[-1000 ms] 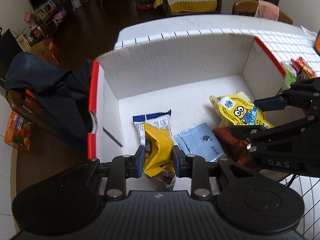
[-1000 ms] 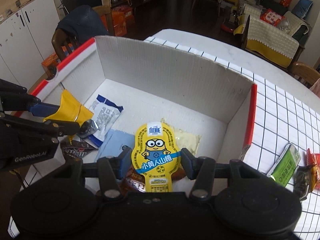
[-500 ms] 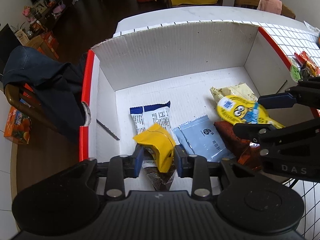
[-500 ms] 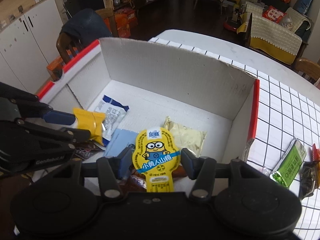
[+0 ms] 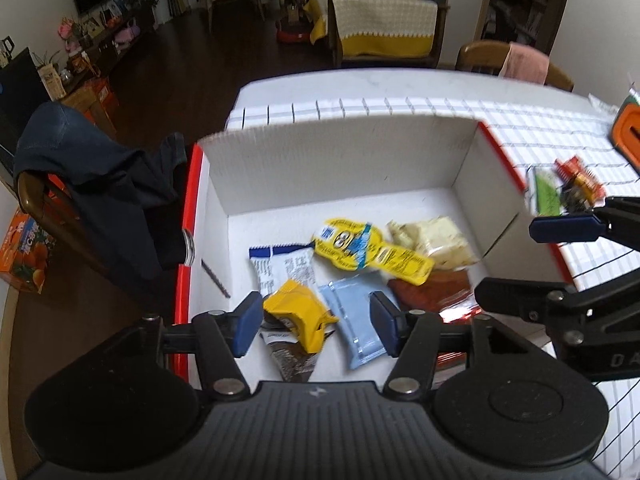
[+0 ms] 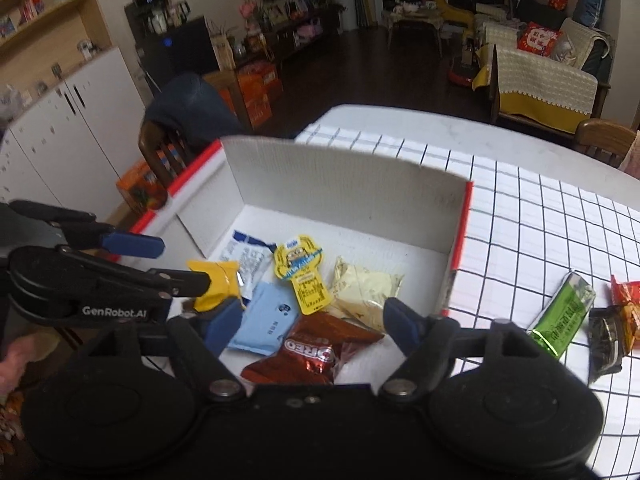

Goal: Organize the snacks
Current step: 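Withdraw both tools from the box toward the remaining snacks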

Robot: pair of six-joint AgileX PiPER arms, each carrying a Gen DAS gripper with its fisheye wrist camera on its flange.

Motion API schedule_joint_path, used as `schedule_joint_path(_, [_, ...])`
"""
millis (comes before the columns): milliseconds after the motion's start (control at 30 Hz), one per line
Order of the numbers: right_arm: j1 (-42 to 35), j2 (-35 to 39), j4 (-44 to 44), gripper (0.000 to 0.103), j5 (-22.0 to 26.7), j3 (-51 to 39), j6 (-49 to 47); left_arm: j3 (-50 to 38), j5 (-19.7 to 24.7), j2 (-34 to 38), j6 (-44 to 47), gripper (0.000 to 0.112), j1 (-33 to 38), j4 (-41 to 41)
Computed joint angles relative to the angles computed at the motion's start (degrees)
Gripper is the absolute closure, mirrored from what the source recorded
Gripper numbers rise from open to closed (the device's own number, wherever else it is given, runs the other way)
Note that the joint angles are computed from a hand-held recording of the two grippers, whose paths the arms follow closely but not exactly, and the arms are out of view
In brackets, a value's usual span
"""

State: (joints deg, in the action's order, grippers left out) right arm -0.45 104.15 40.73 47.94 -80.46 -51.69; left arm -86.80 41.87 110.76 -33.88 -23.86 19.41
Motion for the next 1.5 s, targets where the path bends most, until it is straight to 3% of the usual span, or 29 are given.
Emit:
schedule_joint_path(200, [-5.0, -3.9, 5.7, 0.016, 3.8, 1.9, -4.6, 1.6, -1.6, -3.5, -6.2, 0.035, -3.2, 4.4])
schedule_joint_path(533, [-15.7, -7.9, 12.5, 0.003, 11.1, 3.7, -11.4, 0.8, -2.7, -5.6, -14.9, 0.027, -9.7, 9.7])
schedule_joint_path(933, [-27.8, -5.5, 12.0, 0.0, 15.9, 0.5, -15.8, -9.7, -1.0, 1.9, -18.8, 0.02, -17.1, 12.5])
schedule_joint_path(1300, [-35.8, 3.7, 9.5, 0.0, 19.4, -9.4, -18.7, -30.2, 7.2, 16.4, -16.3, 0.02, -21.8, 10.3])
schedule_joint_path(1500, [-37.5, 9.8, 8.2, 0.0, 19.8, -16.0, -21.2, -49.2, 16.1, 28.0, -12.2, 0.02, -23.5, 8.8])
